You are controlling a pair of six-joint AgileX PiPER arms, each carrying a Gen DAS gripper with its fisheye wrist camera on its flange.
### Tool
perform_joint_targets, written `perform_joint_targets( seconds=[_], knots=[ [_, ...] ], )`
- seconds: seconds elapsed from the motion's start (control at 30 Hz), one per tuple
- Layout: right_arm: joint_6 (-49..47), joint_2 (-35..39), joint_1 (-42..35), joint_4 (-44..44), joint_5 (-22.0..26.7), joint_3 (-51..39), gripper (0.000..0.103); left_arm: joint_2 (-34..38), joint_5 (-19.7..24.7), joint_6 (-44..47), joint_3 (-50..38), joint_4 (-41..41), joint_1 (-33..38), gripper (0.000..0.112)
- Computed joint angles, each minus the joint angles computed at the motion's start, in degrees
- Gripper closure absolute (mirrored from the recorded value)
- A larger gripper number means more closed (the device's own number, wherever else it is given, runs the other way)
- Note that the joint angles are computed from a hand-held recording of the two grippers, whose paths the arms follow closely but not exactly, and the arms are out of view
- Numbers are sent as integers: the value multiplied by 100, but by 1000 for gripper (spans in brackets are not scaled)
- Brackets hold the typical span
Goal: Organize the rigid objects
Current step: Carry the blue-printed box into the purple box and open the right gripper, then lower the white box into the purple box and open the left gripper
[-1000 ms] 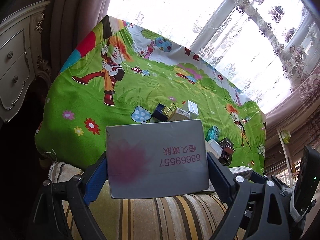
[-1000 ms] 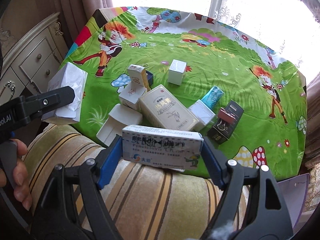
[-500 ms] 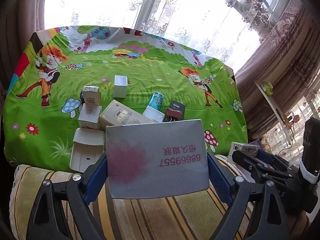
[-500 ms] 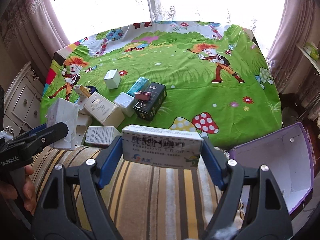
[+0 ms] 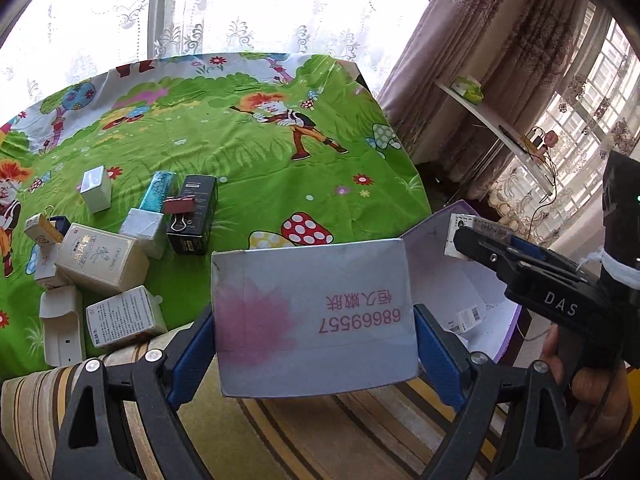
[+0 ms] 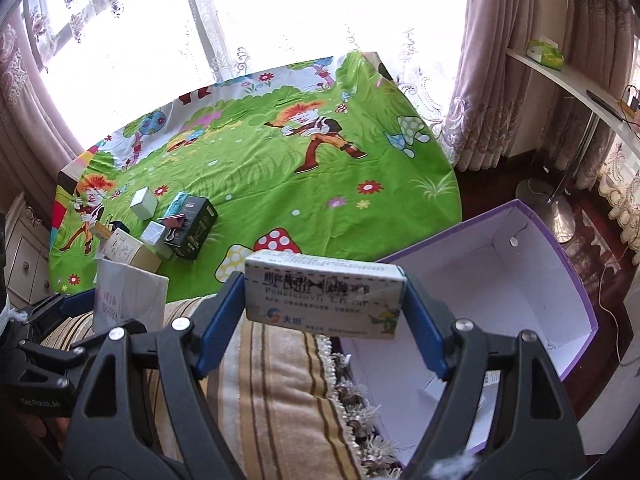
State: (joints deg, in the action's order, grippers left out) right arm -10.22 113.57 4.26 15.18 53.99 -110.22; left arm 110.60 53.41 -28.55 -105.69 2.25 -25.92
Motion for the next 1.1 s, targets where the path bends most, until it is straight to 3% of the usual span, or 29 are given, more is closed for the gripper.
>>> perform_joint_targets(
  seconds=[0.4,0.53,0.77,0.93,1.1],
  knots=[
    [402,108,-805,-97,-109,-16,22,1386,976,1026,-2315,-447,-676,19],
    [628,132,-911,-326,-120,-35,11,1729,1296,1144,-2920,-394,-830,14],
    [920,125,-946,-604,-143,-51,9,1314,764,1301,-2225,-822,-670,13],
    [1175,14,-800,-1026,-242,-53,7,934,375,1353,-1674,-648,-655,13],
    [920,-122,-751,-663,-331,0,7,654,284,1390,-1350,-362,-626,13]
  ],
)
